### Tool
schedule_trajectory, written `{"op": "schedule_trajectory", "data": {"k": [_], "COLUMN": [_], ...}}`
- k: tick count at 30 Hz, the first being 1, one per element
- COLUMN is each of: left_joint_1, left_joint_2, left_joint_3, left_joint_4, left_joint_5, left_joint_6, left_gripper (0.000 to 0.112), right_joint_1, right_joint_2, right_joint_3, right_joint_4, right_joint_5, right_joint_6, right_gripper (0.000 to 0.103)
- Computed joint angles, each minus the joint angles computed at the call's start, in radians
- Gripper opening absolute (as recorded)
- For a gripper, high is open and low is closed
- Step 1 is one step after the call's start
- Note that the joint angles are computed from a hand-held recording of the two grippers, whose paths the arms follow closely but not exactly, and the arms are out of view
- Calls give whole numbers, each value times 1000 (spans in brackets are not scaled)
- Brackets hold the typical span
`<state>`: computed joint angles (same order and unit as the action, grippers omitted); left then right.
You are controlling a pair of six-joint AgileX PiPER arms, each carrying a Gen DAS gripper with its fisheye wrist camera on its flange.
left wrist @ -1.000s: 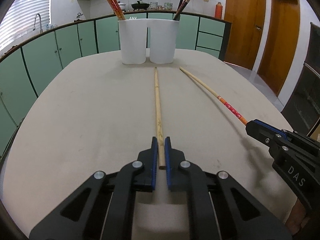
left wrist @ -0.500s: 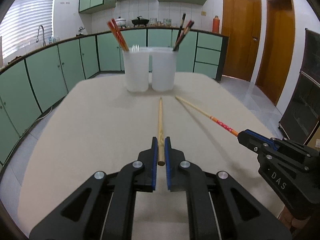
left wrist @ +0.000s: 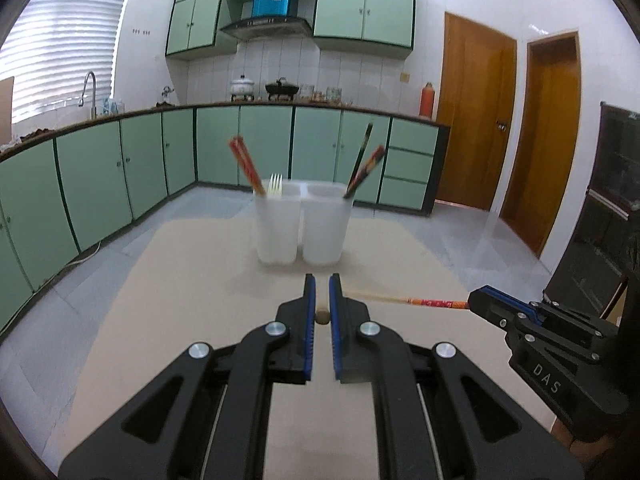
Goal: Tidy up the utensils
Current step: 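Lift both chopsticks and drop them into the white utensil holder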
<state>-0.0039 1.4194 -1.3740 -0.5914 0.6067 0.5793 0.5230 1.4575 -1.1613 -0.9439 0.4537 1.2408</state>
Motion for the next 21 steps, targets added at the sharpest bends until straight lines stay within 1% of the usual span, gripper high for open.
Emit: {"op": "schedule_trajectory", "data": {"k": [3,7,9,14,18,21], "left_joint_1": [1,11,6,10,16,24], "left_joint_2": [16,48,64,95,109,113], "left_joint_3": [-61,-159,-206,-302,-353,-374], "left_joint_4": [-1,-17,-1,0,-16,-36], "left_joint_5": [20,64,82,137,169,179], "left_joint_6": [-6,-13,-35,-57,-55,-38], "left_gripper": [6,6,6,6,6,6], "right_joint_1": [-12,-52,-67,-127,-167,-183], "right_joint_2": [4,18,30,64,83,98], "right_joint_3": [-68,-170,-222,-350,-415,-459], "right_joint_4": [71,228,292,545,694,751], "right_joint_5": [22,28,39,63,82,96], "right_joint_6": [-113,-308,-390,-652,-794,-855], "right_gripper": [6,6,6,6,6,6]}}
